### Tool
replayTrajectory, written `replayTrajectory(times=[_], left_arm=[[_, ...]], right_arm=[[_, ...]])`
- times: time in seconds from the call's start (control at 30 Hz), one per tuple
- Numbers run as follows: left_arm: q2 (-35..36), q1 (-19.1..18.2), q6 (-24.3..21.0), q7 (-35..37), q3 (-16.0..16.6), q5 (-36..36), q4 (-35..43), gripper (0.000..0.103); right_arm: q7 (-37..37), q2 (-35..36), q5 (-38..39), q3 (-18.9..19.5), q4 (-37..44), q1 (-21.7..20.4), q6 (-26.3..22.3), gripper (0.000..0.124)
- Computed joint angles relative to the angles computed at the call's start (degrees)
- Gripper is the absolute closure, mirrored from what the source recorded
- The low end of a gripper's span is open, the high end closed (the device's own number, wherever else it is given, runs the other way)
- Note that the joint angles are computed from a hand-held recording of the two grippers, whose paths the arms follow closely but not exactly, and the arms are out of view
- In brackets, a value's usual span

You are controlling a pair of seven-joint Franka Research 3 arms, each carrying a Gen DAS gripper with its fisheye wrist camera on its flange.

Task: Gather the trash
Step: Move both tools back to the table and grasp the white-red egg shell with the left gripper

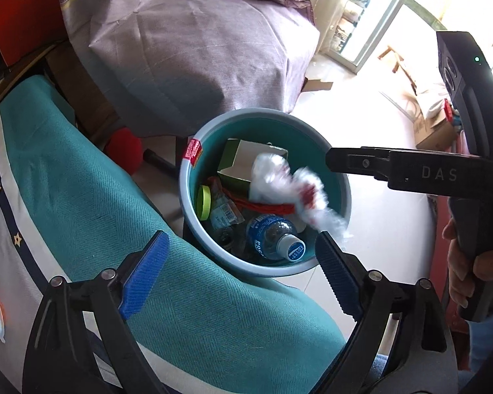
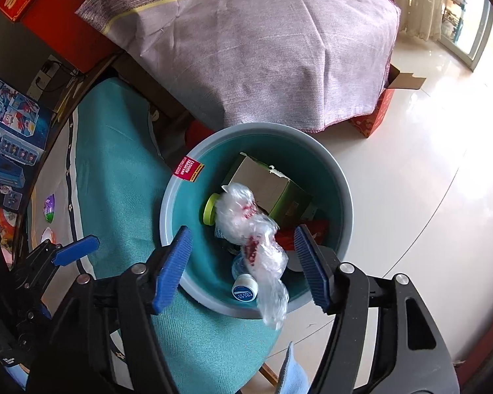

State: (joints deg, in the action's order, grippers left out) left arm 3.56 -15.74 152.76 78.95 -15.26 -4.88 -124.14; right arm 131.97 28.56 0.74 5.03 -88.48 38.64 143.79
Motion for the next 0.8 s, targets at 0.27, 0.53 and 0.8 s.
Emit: replayTrajectory(times=[0.27,0.53,0.8], left_arm=[[-3.15,-0.02,0.89,0.6,0.46,-2.29,-3.53,0.012],[-8.96,-0.45,3.03,0.16,2.29,-3.76,-9.27,0.012],[-16.68,-0.75,5.38,-1.39,5.54,-3.77,-16.99,0.012]], right_arm=[[1.97,0.57,-1.1,-0.29,2.2,1.07,-4.14,0.044],[2.77,1.94,-3.76,-0.08,6.9,3.17,-8.41,0.044],[0.54,9.55,-5.54,0.11,21.55,6.86,-15.62,0.039]])
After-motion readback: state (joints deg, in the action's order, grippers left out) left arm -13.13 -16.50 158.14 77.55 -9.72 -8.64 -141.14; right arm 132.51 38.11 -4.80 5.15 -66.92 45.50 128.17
